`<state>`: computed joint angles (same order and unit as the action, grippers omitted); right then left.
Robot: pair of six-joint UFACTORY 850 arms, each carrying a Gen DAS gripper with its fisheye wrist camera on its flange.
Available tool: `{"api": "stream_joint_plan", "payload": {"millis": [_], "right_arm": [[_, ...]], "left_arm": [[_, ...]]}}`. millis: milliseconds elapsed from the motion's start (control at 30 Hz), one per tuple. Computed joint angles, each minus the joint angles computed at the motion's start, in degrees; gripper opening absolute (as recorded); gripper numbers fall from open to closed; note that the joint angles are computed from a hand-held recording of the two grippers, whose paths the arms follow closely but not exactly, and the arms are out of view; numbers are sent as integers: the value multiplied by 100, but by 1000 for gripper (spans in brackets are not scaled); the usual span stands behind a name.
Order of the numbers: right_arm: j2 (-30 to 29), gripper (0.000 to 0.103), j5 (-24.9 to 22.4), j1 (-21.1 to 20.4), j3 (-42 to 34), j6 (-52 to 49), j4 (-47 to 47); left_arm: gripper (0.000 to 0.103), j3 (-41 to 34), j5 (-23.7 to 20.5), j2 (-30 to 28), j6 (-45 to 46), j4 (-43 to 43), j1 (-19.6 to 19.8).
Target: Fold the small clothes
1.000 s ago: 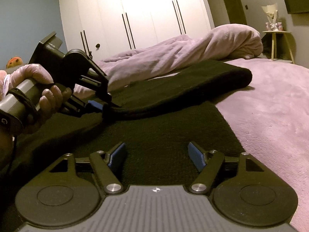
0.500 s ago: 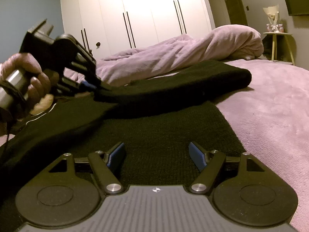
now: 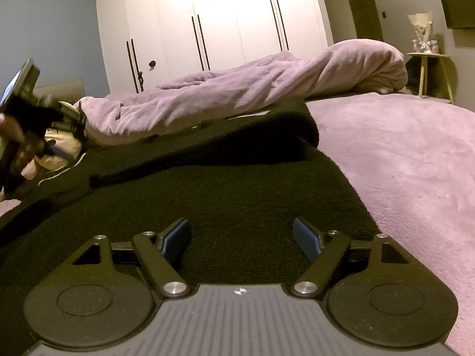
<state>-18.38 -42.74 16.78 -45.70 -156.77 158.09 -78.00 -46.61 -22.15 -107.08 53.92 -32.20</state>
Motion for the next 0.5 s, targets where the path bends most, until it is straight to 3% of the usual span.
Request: {"api": "stream_joint_plan", "payload": {"millis": [133,233,267,300,333,500], "right_arm": [[1,79,65,39,-18,-114,84],[1,80,111,65,-26,-193,148],[-2,80,125,74,-29,-225,173],[1,80,141,88,-29,-271,211],[2,80,169,101,-35,-317,246],[5,81,260,150,-64,-466,366]], "left_arm": [[61,265,894,24,22,-483,218],[47,285,1453,-61,-38,-620,381],[41,236,1485,-115,-64,-645,420],[26,268,1514,-117,-143,-568,421],[18,238,1505,-137,-182,-456,422],[16,401,1351,59,-680,434,364]]}}
